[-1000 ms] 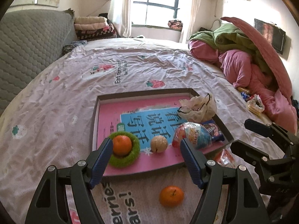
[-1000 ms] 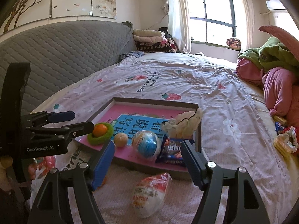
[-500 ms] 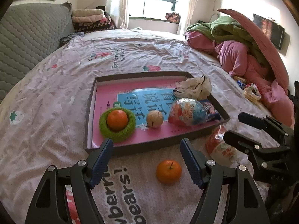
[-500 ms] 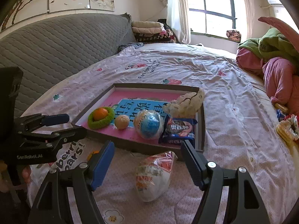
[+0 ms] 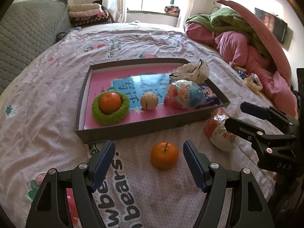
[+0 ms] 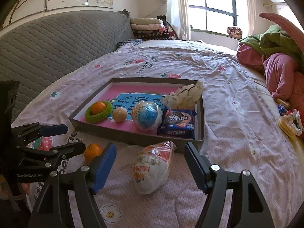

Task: Organize objects
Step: 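Withdraw both grippers from the tray toward the orange and white packet beside it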

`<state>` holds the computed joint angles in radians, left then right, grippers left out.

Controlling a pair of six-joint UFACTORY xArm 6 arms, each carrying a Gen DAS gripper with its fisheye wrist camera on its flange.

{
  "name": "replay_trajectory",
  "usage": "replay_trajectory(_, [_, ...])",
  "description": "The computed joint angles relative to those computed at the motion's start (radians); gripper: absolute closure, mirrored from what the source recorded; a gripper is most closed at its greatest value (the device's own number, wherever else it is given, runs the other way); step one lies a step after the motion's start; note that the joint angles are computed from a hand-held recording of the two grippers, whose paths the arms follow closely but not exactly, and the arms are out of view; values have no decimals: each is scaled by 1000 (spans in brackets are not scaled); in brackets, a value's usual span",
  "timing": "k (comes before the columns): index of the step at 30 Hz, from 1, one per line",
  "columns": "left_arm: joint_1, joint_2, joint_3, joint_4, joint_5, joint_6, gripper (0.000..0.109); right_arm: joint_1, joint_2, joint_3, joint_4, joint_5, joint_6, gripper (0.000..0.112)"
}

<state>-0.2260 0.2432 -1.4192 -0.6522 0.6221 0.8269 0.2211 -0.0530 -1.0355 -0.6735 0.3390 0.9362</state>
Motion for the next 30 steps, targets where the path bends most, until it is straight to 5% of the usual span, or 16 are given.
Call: replay_trajectory(30, [-3,-83,132,-10,5,37,33,37,-53,68,27,33,6,39])
